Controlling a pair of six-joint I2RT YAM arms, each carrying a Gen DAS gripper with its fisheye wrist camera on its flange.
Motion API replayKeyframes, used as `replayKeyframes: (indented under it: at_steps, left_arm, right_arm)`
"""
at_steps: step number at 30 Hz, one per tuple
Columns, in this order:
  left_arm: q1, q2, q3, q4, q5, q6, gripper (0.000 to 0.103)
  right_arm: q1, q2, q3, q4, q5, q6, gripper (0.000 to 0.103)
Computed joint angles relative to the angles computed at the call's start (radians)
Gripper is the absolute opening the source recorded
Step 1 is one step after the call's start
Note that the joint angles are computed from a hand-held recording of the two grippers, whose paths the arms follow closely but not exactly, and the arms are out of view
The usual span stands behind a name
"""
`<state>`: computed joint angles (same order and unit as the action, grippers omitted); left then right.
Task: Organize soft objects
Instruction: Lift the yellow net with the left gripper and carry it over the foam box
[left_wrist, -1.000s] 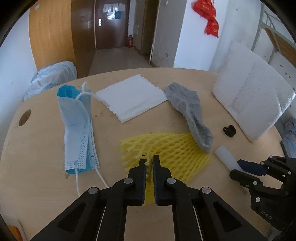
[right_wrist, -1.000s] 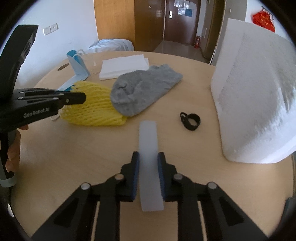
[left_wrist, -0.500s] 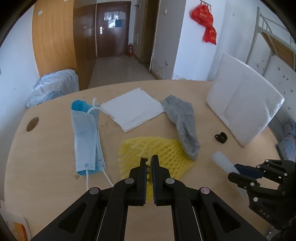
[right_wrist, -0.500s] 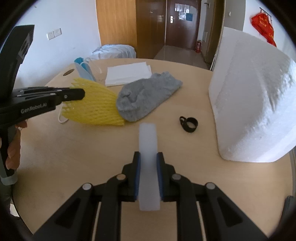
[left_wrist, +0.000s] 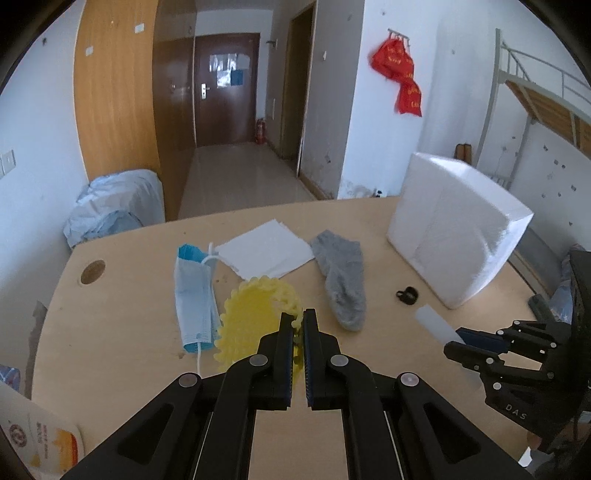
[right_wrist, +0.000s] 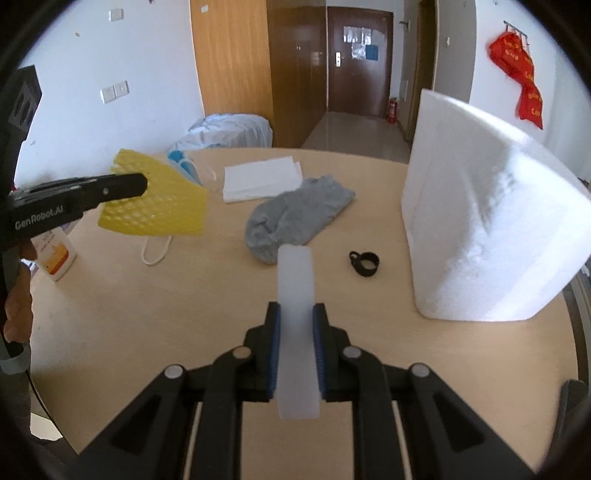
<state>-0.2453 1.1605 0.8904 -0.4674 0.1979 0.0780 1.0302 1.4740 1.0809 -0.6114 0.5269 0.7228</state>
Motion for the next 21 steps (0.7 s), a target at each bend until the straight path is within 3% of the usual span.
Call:
replayKeyframes:
  at_steps: [11, 21]
  left_arm:
    - [-0.119, -0.257, -0.055, -0.104, -0.075, -0.068, 0.005]
    - [-0.335, -0.464, -0.047, -0.241, -0.241, -0.162, 0.005]
  right_arm:
    - [0.161, -0.095, 0.033, -0.157, 0.174, 0.139, 0.02]
    - [0.321, -0.127, 0.1, -0.345, 0.339, 0.304, 0.02]
